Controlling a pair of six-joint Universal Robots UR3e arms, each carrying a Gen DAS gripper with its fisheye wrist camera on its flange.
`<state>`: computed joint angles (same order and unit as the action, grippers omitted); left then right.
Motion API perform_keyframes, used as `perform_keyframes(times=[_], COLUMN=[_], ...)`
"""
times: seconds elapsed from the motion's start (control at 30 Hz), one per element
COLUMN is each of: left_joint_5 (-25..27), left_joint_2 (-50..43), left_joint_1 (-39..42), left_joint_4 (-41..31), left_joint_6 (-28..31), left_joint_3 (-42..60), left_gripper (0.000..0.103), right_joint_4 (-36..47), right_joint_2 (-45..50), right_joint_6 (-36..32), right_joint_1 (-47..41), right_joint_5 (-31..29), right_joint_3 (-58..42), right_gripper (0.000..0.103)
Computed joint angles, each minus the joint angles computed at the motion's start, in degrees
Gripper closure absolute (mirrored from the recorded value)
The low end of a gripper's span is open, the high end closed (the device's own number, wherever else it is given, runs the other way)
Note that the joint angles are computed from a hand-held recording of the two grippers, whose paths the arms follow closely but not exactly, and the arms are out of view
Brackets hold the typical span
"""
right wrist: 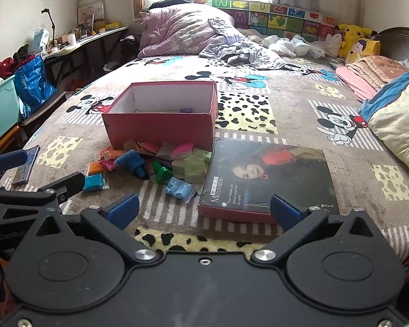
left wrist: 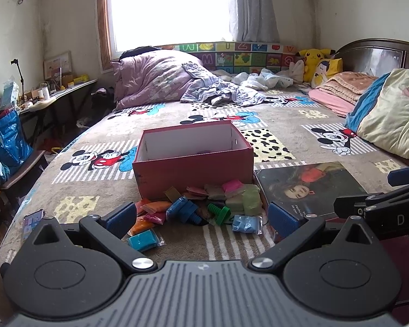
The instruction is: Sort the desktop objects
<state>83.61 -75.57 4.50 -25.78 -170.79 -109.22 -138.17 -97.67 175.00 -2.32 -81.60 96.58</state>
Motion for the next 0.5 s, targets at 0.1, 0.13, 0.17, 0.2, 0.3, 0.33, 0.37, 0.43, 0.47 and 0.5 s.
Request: perform_keyframes(times=[0.1,0.13,0.17,0.2,0.3,0.33,0.37,0.43,0.47,0.5], left_joint_5=[-0.4,-0.3,-0.3,-0.5,-0.5,-0.6,-0.8,-0.7,-0.6,-0.6], left_joint_2=[-0.4,-0.6,-0.7,-0.4,-0.4,-0.4,0.1,0.1,0.1,-0.1], left_joint_1=[0.4,0.3,0.4,0.6,0.6,0.7,0.8,0.7,0.6,0.5], left_joint_4=[0.1,0.3,0.4,0.2,0.1,0.0,-0.6,-0.7,-0.6,-0.5], left_joint_6=[0.2,0.2,0.3,0.5,0.5,0.5,0.6,0.8,0.8,0.8], left_joint_3=[-0.1,-0.1,0.0,0.1,0.2,0.3,0.4,0.4,0.4,0.3], left_gripper=[0.000,0.000,0.000,0.000,0.000,0.000,0.000,0.000,0.000,0.000], right_joint_4=[-0.8,-0.9,-1.0,-1.1,-1.3,-1.4,-1.4,-1.5,-1.4,-1.2], right_joint_2=[-0.2,-0.2,-0.2,-0.2,-0.2,-0.1,-0.2,-0.3,-0.6,-0.8], right_joint_6=[0.0,0.0,0.0,0.0,-0.1,-0.1,-0.1,-0.2,-0.2,-0.2], right_joint_1=[0.1,0.2,0.1,0.1,0.0,0.0,0.0,-0.3,-0.3,-0.3], right_joint_5=[-0.1,-0.2,-0.2,-0.1,0.0,0.0,0.0,0.4,0.4,0.5], right_joint_3=[0.8,0.9,0.9,0.9,1.0,1.0,1.1,1.3,1.3,1.4], right_gripper=[0.001,0.001,0.001,0.001,0.001,0.001,0.001,0.001,0.001,0.001])
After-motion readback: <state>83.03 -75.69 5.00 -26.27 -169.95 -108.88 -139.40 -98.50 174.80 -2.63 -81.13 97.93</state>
